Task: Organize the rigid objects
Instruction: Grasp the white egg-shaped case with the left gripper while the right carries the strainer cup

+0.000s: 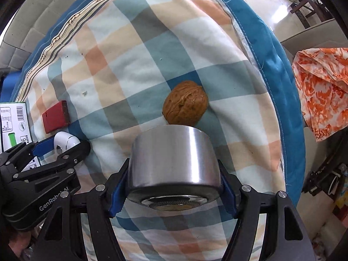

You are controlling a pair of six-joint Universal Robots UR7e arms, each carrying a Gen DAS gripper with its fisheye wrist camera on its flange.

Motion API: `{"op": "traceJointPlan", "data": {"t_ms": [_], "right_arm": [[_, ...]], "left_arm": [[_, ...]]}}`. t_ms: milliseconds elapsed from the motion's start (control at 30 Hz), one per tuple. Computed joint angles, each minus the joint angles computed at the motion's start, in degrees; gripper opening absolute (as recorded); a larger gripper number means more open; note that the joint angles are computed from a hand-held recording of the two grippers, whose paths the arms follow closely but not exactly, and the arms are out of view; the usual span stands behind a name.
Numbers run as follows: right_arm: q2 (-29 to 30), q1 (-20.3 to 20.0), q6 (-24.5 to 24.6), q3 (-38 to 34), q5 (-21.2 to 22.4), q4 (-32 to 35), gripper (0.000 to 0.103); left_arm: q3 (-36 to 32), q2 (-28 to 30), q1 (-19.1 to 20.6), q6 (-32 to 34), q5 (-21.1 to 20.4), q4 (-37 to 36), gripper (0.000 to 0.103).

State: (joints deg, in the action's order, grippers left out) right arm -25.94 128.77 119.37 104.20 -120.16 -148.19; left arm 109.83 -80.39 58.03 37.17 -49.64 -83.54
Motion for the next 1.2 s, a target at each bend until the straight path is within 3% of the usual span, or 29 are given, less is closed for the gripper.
{"op": "traceJointPlan", "data": {"t_ms": [167,367,667,833,967,1200], "right_arm": [[0.65,0.79,-1.06,-1.89,-0.47,0.66,0.073],[1.44,3.09,0.08,-3.70,-1.85,0.27,0.073],[1.66,6.48,0.17,-13.62,-5.63,11.21,0.073],[2.96,7.85,-1.56,-23.04,-7.98,19.51,0.073],[5.42,8.21,-3.97,-31.76,-9.58,25.52,0.073],[16.95,6.35,-15.70,-56.78,-10.22,33.98,0.073]], "left_arm": [[-2.24,-2.27,1.22,0.99,-1.25,0.61,0.054],[-7.75,-2.27,2.01,-0.41,-3.90,6.66,0.054],[-20.71,-0.68,2.44,-0.50,-10.94,13.43,0.054],[-29.90,2.72,2.16,-0.66,-14.64,16.20,0.054],[-40.44,6.94,5.04,1.75,-14.95,18.46,0.054],[-62.74,17.80,10.35,3.28,-12.32,21.36,0.054]]}}
